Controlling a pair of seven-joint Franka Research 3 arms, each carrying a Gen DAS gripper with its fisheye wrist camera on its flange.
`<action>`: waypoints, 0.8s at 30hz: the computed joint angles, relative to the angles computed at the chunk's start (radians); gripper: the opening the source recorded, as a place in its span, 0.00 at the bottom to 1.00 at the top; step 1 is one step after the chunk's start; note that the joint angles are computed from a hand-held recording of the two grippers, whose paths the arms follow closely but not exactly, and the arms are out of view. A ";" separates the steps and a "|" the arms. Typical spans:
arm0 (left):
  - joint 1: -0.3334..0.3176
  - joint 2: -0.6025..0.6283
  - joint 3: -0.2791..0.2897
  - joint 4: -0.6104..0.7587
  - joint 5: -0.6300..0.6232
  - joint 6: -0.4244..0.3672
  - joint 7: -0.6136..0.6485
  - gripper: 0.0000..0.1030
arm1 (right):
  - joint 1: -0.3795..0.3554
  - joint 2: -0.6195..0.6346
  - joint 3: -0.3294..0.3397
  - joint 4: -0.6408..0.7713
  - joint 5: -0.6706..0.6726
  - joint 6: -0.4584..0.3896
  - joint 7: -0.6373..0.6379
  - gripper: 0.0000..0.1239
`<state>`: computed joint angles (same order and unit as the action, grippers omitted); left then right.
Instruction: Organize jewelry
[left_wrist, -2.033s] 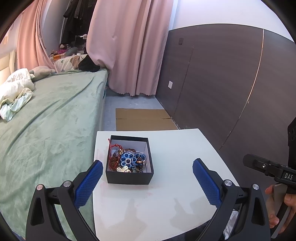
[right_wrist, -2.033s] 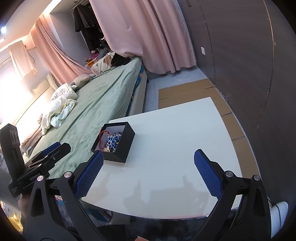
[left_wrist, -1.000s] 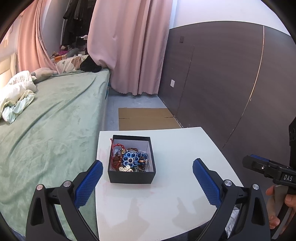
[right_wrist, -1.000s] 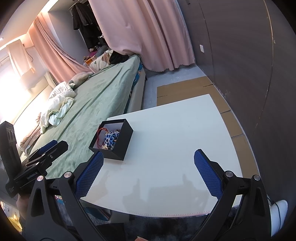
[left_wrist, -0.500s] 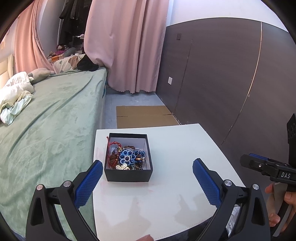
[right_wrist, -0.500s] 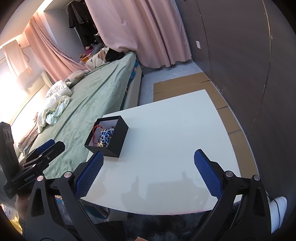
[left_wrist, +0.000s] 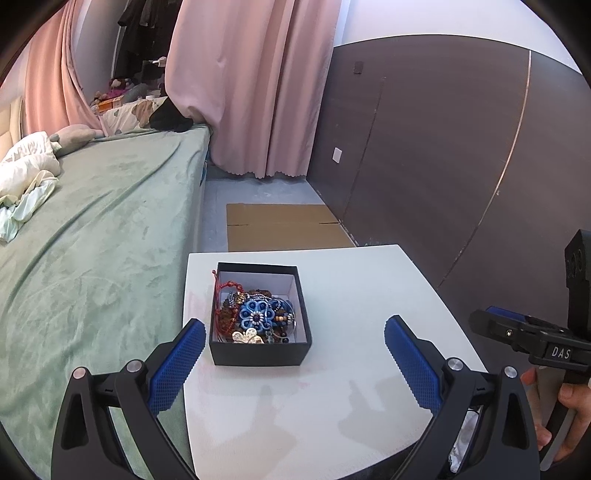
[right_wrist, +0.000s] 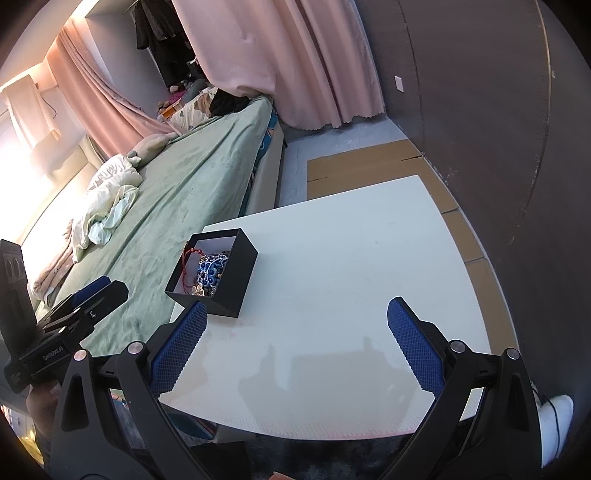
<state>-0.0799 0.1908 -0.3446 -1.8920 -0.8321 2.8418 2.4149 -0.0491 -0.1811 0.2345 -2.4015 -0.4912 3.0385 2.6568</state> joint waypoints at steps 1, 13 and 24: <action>0.001 0.005 0.000 0.006 -0.001 -0.002 0.000 0.91 | 0.003 0.008 -0.003 0.007 0.004 -0.002 -0.006 0.79; 0.034 0.106 -0.017 0.123 0.089 0.021 -0.111 0.90 | 0.135 0.149 -0.114 0.143 0.050 -0.012 -0.079 0.79; 0.050 0.255 -0.017 0.297 0.359 0.021 -0.339 0.90 | 0.262 0.351 -0.194 0.359 0.267 -0.034 -0.313 0.79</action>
